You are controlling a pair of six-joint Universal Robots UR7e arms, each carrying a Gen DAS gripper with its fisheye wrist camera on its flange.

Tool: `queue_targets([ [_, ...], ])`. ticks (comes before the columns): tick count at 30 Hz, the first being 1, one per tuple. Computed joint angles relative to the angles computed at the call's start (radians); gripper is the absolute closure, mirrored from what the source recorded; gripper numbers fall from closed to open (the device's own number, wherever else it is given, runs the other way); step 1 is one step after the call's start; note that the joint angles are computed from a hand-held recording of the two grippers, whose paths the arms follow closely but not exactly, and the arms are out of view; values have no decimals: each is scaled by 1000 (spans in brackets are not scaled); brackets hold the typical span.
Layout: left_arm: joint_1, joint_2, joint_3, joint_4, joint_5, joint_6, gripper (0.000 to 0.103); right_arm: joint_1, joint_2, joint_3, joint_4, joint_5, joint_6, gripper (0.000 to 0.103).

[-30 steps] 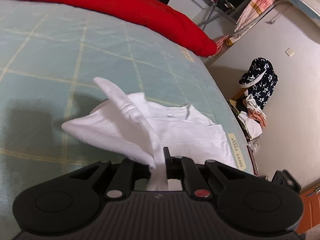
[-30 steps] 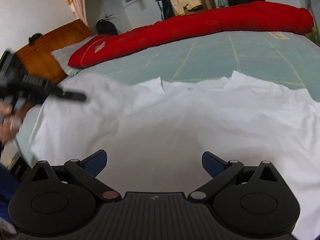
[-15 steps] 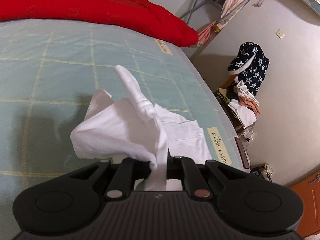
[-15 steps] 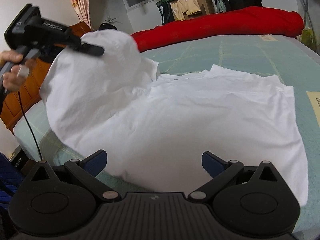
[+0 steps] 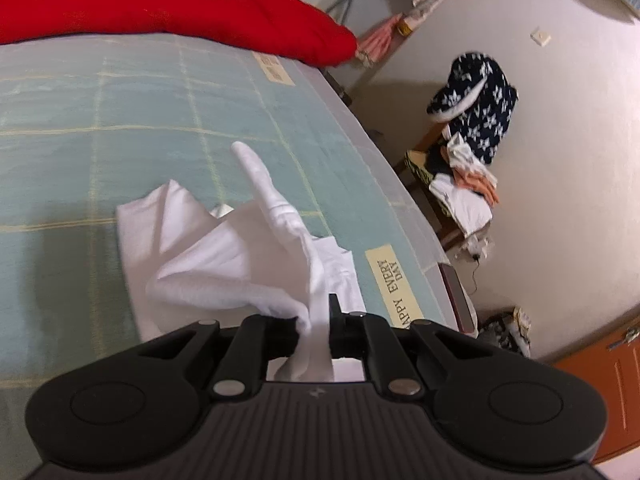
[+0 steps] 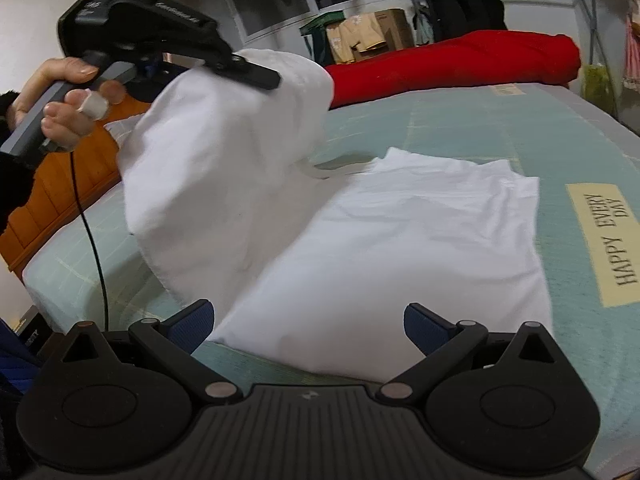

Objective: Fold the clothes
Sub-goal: 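Fold the held shirt section over the shirt body with the left gripper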

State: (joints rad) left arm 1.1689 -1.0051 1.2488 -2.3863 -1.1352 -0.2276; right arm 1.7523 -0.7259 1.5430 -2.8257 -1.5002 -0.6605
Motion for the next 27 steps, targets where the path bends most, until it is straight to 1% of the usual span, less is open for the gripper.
queue_targets([
  [10,17,140,-143,104,-56,0,96,-22,-47,43,-69,-56,30,0],
  [14,19,182,-186,133,-58,7,96,-28,-59,58,-91,-65,44,0],
  [20,18,242,-249,179,-42,18,95,-29,-63,63,-102,-77,42,0],
  [25,30,290,-298,213,-49,3,95,-26,-62,64,-109,-88,41,0],
  [27,35,304,-315,225,-57,-2,93,-25,-61,64,-111,-96,42,0],
])
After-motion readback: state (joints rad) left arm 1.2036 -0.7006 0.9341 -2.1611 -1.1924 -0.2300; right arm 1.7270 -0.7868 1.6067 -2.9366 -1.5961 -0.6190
